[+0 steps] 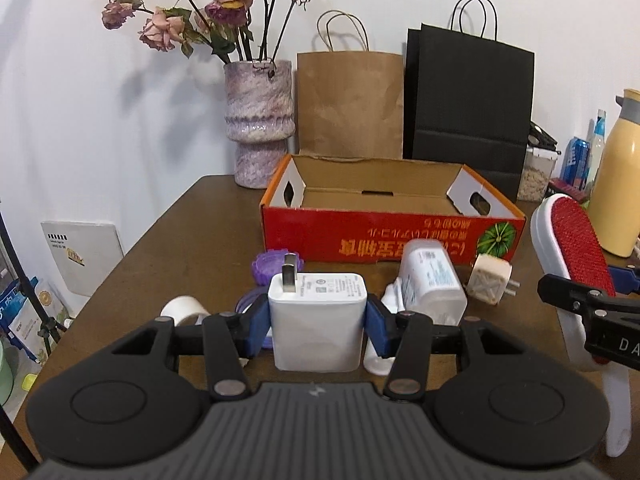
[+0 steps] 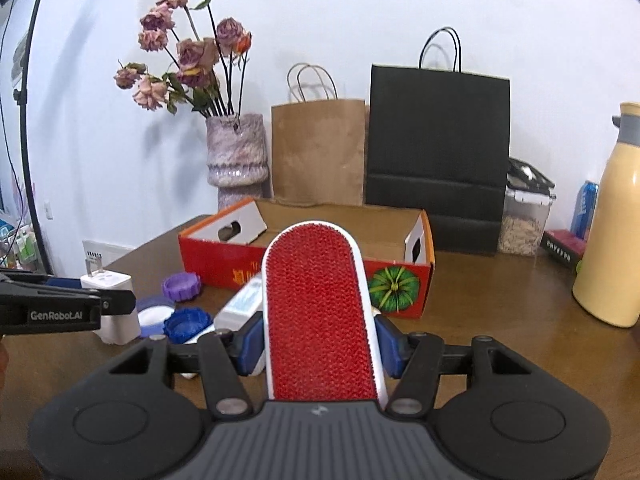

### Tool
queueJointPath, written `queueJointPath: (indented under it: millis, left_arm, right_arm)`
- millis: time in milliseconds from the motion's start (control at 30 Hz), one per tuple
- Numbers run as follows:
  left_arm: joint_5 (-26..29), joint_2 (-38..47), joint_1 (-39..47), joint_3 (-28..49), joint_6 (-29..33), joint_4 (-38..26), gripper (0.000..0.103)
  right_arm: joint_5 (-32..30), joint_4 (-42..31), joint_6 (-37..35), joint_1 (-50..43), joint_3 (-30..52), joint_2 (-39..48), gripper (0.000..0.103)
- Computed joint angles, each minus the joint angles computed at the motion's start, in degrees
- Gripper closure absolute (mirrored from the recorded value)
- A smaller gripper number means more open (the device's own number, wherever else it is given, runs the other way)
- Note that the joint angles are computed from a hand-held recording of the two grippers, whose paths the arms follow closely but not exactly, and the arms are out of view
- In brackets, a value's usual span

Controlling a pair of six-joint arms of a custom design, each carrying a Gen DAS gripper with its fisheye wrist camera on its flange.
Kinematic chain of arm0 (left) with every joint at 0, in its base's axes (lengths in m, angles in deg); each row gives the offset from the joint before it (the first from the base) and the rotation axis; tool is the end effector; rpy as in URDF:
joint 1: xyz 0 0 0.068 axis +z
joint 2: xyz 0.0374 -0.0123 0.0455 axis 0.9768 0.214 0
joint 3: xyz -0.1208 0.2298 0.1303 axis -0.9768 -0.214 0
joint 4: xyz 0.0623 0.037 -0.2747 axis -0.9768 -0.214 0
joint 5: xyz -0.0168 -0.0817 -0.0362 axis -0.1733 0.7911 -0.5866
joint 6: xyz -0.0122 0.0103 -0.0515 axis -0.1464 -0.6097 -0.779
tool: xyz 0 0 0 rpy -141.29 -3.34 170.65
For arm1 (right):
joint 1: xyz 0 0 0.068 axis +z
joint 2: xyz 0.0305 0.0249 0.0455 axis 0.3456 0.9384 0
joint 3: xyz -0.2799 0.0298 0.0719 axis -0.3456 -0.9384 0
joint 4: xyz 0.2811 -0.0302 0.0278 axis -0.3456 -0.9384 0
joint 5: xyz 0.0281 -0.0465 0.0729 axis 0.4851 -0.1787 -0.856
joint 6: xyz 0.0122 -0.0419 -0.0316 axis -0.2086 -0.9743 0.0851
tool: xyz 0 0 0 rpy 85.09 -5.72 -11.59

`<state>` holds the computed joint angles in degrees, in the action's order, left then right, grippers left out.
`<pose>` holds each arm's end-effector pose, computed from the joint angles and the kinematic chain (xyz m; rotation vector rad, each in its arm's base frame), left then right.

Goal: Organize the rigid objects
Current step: 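Lift and carry the charger and lint brush toward the red cardboard box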

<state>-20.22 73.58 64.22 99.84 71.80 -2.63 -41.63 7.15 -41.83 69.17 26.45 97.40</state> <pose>0.2630 -0.0600 0.0785 0.1483 2.0967 -0.0911 0.2321 0.2326 0.0699 -0.0696 2.0040 0.0712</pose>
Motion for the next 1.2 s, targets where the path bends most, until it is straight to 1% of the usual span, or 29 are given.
queueJointPath:
  millis: [433,767,1033,1200]
  left_arm:
    - [0.12,-1.7,-0.1,5.01,-1.0,-5.14,0.052]
    - [0.15,0.97,0.04,11.15,-2.47,-8.15,0.052]
    - [-0.29,3.32,0.37,16.6,-2.97,-10.7,0.052]
    - [-0.71,5.5,0.36,21.09,-3.22,-12.99,0.052]
  right_arm:
    - [-0.27,-0.28,-3.93,-2.64,2.34,-2.14,0.048]
    - [-2.57,-0.19,-6.59,-6.06,6.08,-0.85,0.048]
    - [-4.79,-2.3,-10.14,-9.24,10.74,0.19,0.048]
    - [-5.97,-5.63,-13.33,-11.32,15.65,1.1,0.048]
